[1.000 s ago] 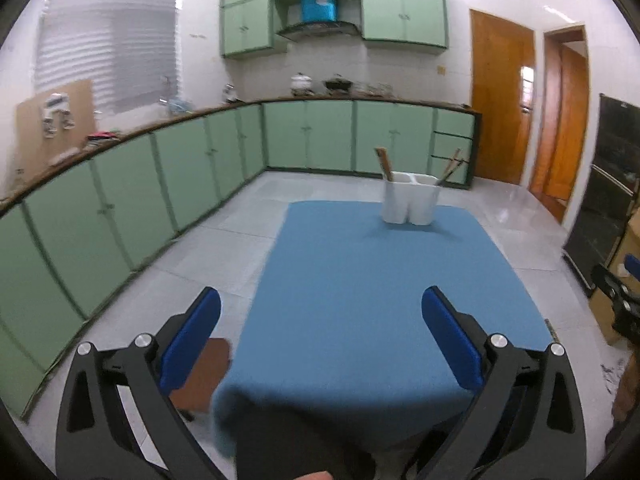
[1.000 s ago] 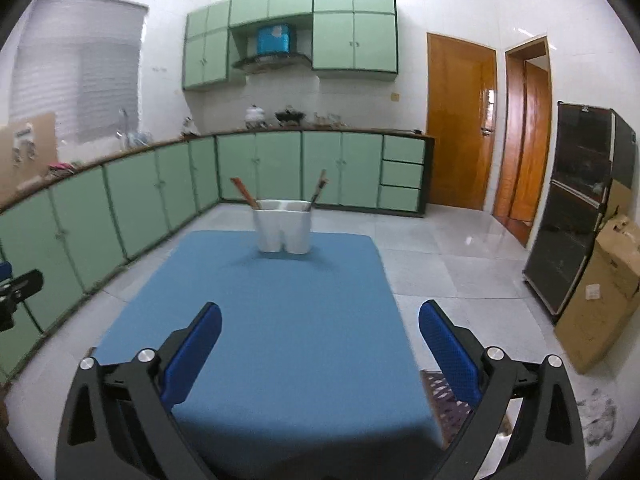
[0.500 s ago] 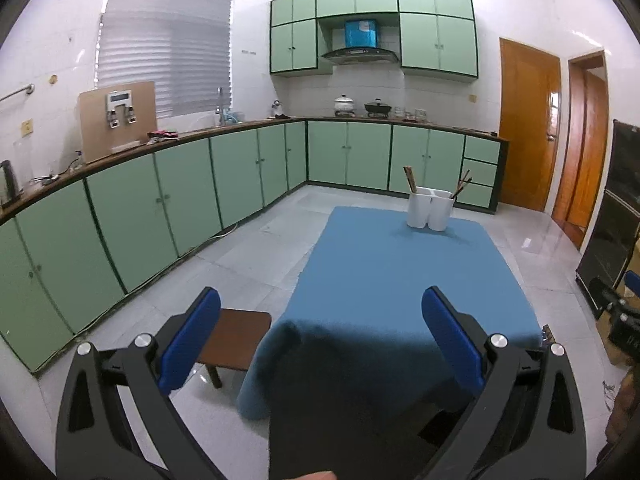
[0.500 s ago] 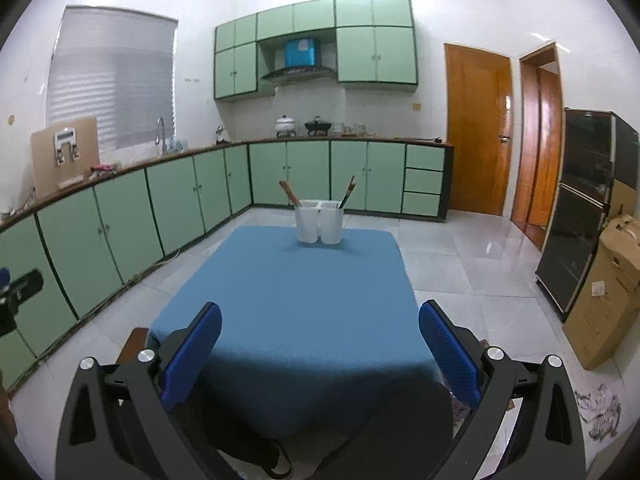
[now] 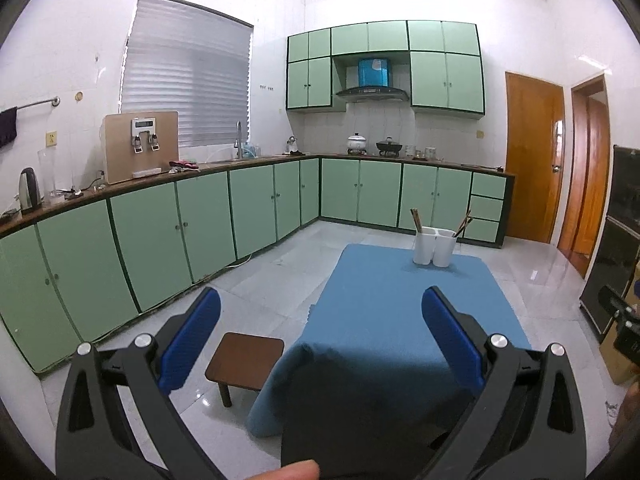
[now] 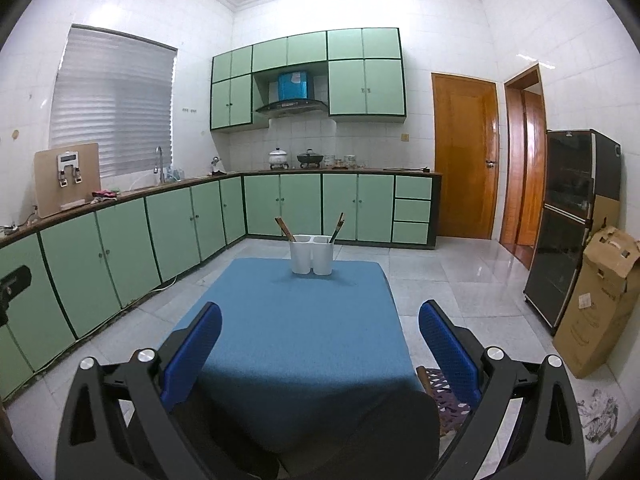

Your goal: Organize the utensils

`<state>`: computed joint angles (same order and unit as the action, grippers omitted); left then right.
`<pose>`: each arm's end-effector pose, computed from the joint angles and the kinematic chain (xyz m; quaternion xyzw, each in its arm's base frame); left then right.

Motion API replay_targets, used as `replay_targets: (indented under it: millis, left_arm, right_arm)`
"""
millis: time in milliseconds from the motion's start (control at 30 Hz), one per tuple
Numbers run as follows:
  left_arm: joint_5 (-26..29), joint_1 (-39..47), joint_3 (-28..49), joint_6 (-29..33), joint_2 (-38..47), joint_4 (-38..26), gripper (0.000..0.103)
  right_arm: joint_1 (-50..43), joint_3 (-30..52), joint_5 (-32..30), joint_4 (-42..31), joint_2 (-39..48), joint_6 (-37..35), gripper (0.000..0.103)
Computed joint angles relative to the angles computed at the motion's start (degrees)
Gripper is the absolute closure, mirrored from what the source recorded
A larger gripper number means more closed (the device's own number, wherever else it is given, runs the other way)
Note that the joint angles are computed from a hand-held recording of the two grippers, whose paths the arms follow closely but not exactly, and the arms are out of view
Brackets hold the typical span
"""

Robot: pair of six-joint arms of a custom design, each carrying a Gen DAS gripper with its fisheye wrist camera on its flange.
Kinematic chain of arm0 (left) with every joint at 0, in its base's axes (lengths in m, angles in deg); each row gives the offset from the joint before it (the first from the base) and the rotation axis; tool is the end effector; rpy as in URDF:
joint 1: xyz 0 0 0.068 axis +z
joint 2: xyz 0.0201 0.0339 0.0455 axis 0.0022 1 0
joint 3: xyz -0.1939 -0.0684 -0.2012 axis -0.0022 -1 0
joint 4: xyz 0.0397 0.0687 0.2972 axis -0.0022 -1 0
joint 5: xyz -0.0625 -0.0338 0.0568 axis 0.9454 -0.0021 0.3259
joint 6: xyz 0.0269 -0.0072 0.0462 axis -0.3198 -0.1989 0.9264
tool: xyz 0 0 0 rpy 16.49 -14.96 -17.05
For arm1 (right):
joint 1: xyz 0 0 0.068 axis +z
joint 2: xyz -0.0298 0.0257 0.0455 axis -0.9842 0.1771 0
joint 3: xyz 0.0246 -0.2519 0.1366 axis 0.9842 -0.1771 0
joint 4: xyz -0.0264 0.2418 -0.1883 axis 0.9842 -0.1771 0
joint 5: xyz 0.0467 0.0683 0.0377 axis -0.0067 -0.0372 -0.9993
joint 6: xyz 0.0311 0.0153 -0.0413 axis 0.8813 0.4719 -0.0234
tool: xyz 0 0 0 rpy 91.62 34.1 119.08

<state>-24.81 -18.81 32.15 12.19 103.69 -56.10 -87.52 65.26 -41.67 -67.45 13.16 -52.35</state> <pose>0.2560 -0.0792 0.3712 0.0344 0.8088 -0.0255 0.5865 0.2072 -0.0343 0.3376 0.1416 0.7926 -0.0826 0.5873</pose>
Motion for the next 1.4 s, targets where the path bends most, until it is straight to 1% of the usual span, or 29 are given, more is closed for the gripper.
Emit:
replay_targets:
  millis: [200,400,500,700,900,1400]
  left_arm:
    - [0.1,0.0,0.1,-0.2,1.0,0.6,0.005]
    - [0.7,0.9,0.0,-0.5,0.9,0.1,0.005]
    - [0.5,0.8,-0.1,-0.5,0.9,0.4,0.005]
    - [-0.4,-0.1,-1.0,-0.2,0.5,1.5,0.005]
    - [-0.2,0.1,-1.3,-0.4,0.3,1.8,0.005]
    - [0.2,0.3,-1.8,-0.4,0.2,2.2,0.005]
  right_arm:
    - [0.3,-0.5,0.2,-0.8,-0.7,0.2,0.006]
    - [0.8,-0.1,0.7,-0.6,0.5,0.4,0.006]
    - [-0.2,0.0,-0.1,-0.5,0.7,0.3,0.006]
    - [-0.6,-0.8,0.4,0.1,-0.3,0.7,0.006]
    - [-1.0,-2.2,0.2,0.7,-1.2,0.9,0.006]
    - [-0.9,-2.6,0.3,0.4,-2.0,1.1,0.006]
